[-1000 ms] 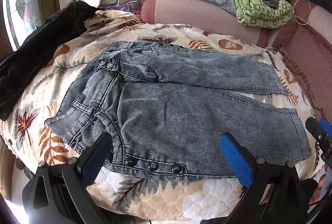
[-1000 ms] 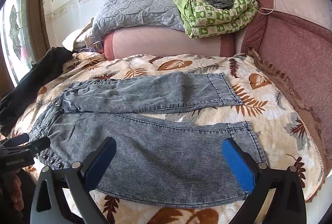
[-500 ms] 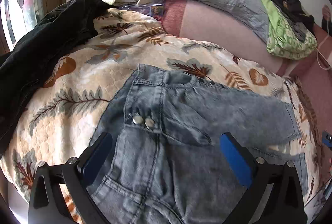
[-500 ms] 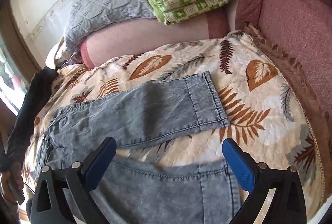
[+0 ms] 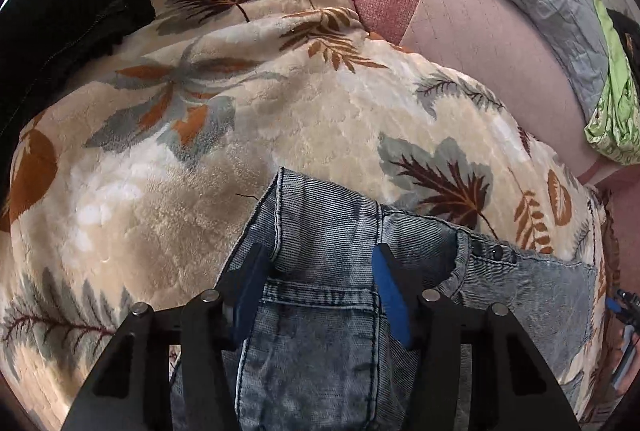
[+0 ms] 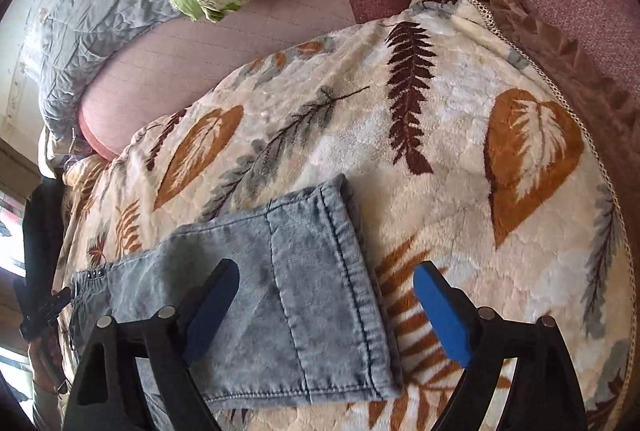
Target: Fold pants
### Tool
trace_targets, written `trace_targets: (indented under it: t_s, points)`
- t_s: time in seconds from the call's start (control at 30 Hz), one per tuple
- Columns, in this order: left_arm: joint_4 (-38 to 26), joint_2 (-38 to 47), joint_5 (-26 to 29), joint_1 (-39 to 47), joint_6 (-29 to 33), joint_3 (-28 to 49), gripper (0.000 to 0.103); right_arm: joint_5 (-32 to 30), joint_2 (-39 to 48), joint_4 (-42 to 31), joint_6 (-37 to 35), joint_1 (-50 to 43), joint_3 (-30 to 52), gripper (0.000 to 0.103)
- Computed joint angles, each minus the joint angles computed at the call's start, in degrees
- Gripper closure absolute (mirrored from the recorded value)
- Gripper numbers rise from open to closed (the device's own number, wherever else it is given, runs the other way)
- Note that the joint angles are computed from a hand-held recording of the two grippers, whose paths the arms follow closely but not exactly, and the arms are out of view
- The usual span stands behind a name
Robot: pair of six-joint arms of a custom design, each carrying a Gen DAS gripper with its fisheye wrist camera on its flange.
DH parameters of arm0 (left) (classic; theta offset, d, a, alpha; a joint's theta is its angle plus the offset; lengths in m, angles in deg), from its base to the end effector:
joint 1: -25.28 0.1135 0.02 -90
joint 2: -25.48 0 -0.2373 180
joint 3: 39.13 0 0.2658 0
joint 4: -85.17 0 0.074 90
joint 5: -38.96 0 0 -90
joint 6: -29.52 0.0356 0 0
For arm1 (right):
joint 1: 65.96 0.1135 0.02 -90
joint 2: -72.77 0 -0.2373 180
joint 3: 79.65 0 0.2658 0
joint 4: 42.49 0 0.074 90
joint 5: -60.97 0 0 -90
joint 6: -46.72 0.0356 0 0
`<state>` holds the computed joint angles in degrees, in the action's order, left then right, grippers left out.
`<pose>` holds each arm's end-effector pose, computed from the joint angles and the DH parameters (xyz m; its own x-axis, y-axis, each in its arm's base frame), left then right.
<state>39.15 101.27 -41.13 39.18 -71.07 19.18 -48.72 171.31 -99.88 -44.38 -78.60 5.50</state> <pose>0.2577 0.0575 0.1661 -0.8241 -0.3905 -0.4103 -0.3190 0.9186 -0.2334 0.3434 -0.0647 0.1851 -0.9231 0.1885 -0.3352 0.0801 0.9468 0.3118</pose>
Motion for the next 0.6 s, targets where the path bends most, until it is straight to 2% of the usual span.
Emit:
trace_targets:
  t_s: [0.07, 0.17, 0.27, 0.33, 0.37, 0.43, 0.5, 0.6]
  points:
    - [1.48, 1.76, -0.06, -0.02, 0.15, -0.02, 0.048, 0.60, 3.72, 0.42, 0.07, 0.93, 2.55, 0.013]
    - [3.10, 3.02, -0.40, -0.13, 0.85, 0.13, 0.050, 0.36, 7.94, 1.56, 0.60, 2.19, 5.45, 0.023]
    - [3.34, 3.86, -3.99, -1.72, 1.08, 0.85, 0.063, 0.27, 12.24, 1.55, 1.12, 3.42, 8.71, 0.031]
    - [3.81, 4.68, -6.98, -2.79, 1.47, 1.35, 0.082, 1.70, 14.55, 0.75, 0.76, 4.62, 10.40, 0.051]
    - [3.80, 5.22, -8.88, -3.29, 1.57, 1.70, 0.088, 3.05, 15.30, 0.42, 0.58, 5.22, 10.92, 0.061]
    - [3.73, 5.73, -9.59, -3.25, 1.63, 2.13, 0.093, 2.65, 14.88, 0.41, 0.70, 5.18, 10.56, 0.090]
    - [3.51, 5.79, -11.29, -3.97, 1.66, 2.60, 0.093, 4.69, 11.82, 0.58, 0.10, 5.56, 8.58, 0.090]
    - [4.88, 4.33, -14.72, -5.92, 2.19, 1.83, 0.093, 6.95, 2.25, 2.06, 0.33, 5.49, 2.51, 0.090]
